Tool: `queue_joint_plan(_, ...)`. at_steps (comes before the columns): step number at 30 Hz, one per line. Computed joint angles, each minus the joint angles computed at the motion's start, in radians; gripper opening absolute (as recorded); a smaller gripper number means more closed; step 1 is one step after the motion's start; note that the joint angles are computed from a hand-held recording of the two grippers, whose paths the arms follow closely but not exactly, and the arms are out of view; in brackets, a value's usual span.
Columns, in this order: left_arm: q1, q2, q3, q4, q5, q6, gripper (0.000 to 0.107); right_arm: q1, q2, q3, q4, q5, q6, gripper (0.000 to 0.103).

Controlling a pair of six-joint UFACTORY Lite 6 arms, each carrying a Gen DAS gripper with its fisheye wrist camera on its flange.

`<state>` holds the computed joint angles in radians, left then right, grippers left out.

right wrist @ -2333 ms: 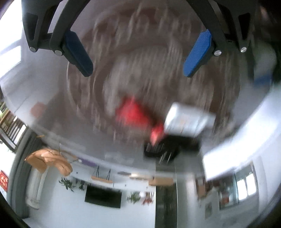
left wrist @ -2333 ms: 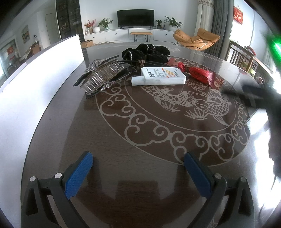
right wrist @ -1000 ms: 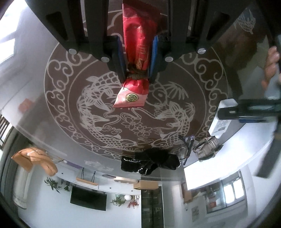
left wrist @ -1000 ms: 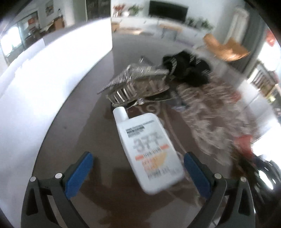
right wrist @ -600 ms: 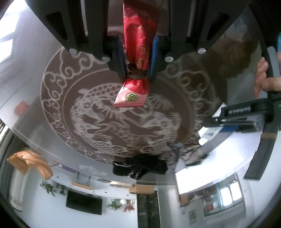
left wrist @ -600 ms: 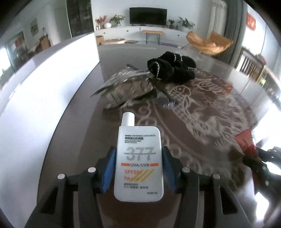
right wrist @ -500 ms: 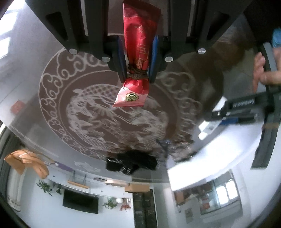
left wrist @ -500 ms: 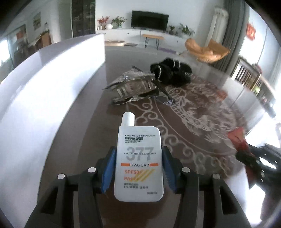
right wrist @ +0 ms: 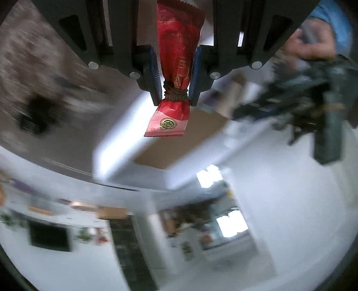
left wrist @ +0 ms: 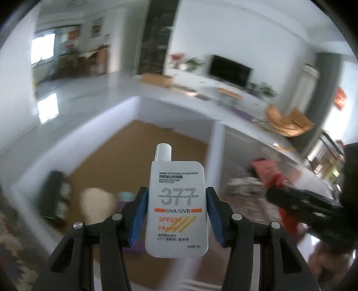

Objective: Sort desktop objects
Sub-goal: 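Carry the sunscreen and red snack into the bin and open both tools, then return both open tools over the table and hold still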

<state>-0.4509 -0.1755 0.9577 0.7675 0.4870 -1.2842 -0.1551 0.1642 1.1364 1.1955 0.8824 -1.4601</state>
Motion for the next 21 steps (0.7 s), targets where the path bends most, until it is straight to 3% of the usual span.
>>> queue_joint_plan(4, 0.210, 0.017, -0.037, -0.135, -0.031, 0.238, 0.051, 0.287, 0.083, 0.093, 0.058, -0.131, 0.080, 0.026)
queue_joint_plan(7, 0.313, 0.120, -0.003, -0.274, -0.023, 0.447, 0.051, 0.441, 0.252, 0.234, 0.013, -0.242, 0.187, 0.027)
queue_joint_plan(8, 0.326, 0.164, 0.016, -0.273, 0.004, 0.460, 0.051, 0.472, 0.316, 0.287, -0.038, -0.275, 0.257, 0.037)
queue_joint_plan(9, 0.328, 0.193, 0.026, -0.252, 0.025, 0.448, 0.052, 0.486, 0.363, 0.330, -0.091, -0.290, 0.330, 0.055)
queue_joint_plan(11, 0.318, 0.207, 0.002, -0.200, 0.044, 0.401, 0.056, 0.476, 0.424, 0.359, -0.104, -0.289, 0.393, 0.070)
queue_joint_plan(13, 0.282, 0.192, -0.034, -0.104, 0.055, 0.288, 0.067, 0.430, 0.384, 0.282, -0.003, -0.269, 0.300, 0.071)
queue_joint_plan(16, 0.202, 0.110, -0.105, 0.007, 0.036, 0.127, 0.068, 0.308, 0.235, 0.084, 0.144, -0.268, 0.055, 0.079)
queue_joint_plan(19, 0.096, 0.007, -0.137, 0.017, 0.017, 0.067, 0.069, 0.154, 0.082, -0.124, 0.276, -0.294, -0.226, 0.095)
queue_joint_plan(21, -0.020, 0.021, -0.093, 0.028, 0.000, 0.017, 0.076, 0.019, 0.010, -0.246, 0.326, -0.324, -0.403, 0.100)
